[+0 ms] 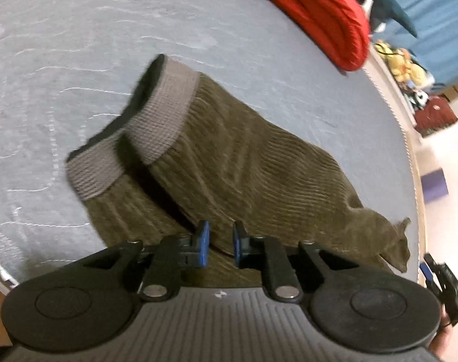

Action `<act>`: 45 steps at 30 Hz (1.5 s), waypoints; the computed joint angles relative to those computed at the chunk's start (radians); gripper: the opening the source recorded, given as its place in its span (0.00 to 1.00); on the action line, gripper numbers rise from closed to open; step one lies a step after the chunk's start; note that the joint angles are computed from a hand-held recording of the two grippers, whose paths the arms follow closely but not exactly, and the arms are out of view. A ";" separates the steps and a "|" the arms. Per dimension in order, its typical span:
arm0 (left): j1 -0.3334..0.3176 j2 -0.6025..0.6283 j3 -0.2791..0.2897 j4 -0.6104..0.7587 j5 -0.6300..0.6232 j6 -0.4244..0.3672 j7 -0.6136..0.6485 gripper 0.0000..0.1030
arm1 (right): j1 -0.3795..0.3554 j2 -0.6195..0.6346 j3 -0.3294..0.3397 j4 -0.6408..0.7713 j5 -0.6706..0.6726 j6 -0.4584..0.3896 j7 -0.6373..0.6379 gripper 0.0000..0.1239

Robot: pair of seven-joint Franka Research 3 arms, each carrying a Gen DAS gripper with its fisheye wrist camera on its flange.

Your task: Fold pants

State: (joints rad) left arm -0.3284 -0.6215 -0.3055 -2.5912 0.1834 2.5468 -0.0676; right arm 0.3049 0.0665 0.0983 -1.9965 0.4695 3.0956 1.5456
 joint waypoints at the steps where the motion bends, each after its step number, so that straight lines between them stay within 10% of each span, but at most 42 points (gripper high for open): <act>1: -0.006 -0.004 0.010 0.007 -0.010 -0.021 0.007 0.21 | -0.002 0.002 -0.009 0.001 -0.007 0.003 0.022 0.25; 5: 0.003 -0.021 0.056 0.016 -0.023 -0.085 0.069 0.58 | -0.039 0.025 -0.022 0.042 0.041 -0.001 0.065 0.25; 8: 0.006 -0.011 0.077 -0.011 -0.055 -0.084 0.109 0.59 | -0.087 0.056 -0.011 0.095 0.149 -0.028 0.039 0.25; 13: 0.053 -0.028 0.052 -0.038 -0.057 -0.045 0.071 0.48 | -0.162 0.157 0.026 0.225 0.305 -0.158 -0.067 0.27; 18: 0.073 -0.006 0.039 -0.012 -0.026 -0.074 0.049 0.15 | -0.187 0.280 0.049 0.359 0.359 -0.238 -0.136 0.27; 31: 0.083 -0.021 0.017 0.009 0.055 -0.078 0.027 0.10 | -0.130 0.496 -0.002 0.585 0.139 -0.299 0.054 0.15; 41: 0.098 -0.102 -0.014 -0.026 0.102 -0.058 -0.024 0.05 | -0.228 0.282 0.115 0.376 0.267 -0.142 -0.139 0.08; 45: 0.084 -0.170 -0.019 -0.057 0.104 -0.079 -0.050 0.04 | -0.163 0.081 0.006 0.195 0.188 -0.169 -0.031 0.08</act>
